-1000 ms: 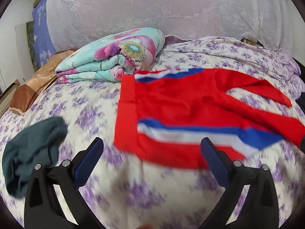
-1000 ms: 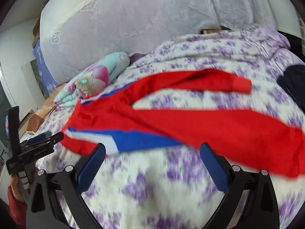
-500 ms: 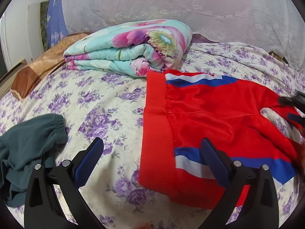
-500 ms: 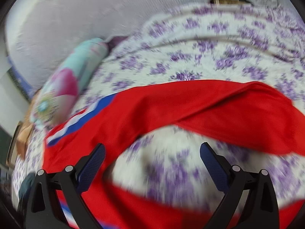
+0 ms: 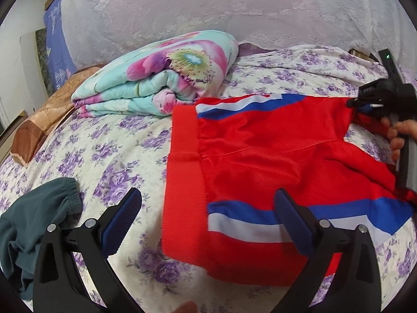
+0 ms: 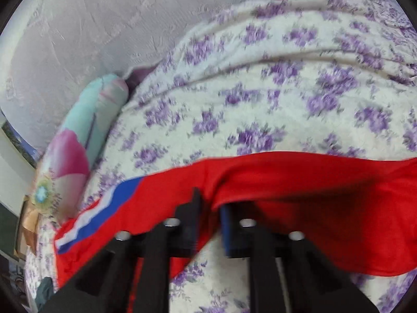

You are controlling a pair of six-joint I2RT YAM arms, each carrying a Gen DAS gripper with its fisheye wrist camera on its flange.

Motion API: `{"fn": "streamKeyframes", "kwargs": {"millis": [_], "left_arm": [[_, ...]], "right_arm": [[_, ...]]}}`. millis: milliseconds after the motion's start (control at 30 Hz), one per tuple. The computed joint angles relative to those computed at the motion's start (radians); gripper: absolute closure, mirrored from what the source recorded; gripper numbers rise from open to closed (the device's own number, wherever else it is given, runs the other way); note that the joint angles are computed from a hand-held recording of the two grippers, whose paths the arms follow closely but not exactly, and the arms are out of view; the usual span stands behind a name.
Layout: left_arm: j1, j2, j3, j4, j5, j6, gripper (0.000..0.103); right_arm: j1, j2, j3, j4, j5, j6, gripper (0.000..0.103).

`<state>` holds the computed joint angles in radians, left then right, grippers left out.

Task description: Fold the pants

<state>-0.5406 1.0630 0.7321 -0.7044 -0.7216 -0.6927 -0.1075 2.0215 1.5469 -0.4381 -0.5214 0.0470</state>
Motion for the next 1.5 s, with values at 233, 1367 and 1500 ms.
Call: {"fn": "streamKeyframes", "kwargs": {"millis": [233, 1367, 1500], "left_arm": [[0.048, -0.02, -0.016, 0.028, 0.093, 0.034, 0.004], [0.47, -0.408, -0.278, 0.158, 0.778, 0.014, 0.004], [0.424, -0.464, -0.298, 0.181, 0.793, -0.096, 0.005]], "right_arm": [[-0.128, -0.296, -0.242, -0.048, -0.174, -0.278, 0.095], [-1.12, -0.112, -0.256, -1.03, -0.226, -1.471, 0.038], [-1.131, -0.055, -0.222, -1.048, -0.239, -1.454, 0.042]]}}
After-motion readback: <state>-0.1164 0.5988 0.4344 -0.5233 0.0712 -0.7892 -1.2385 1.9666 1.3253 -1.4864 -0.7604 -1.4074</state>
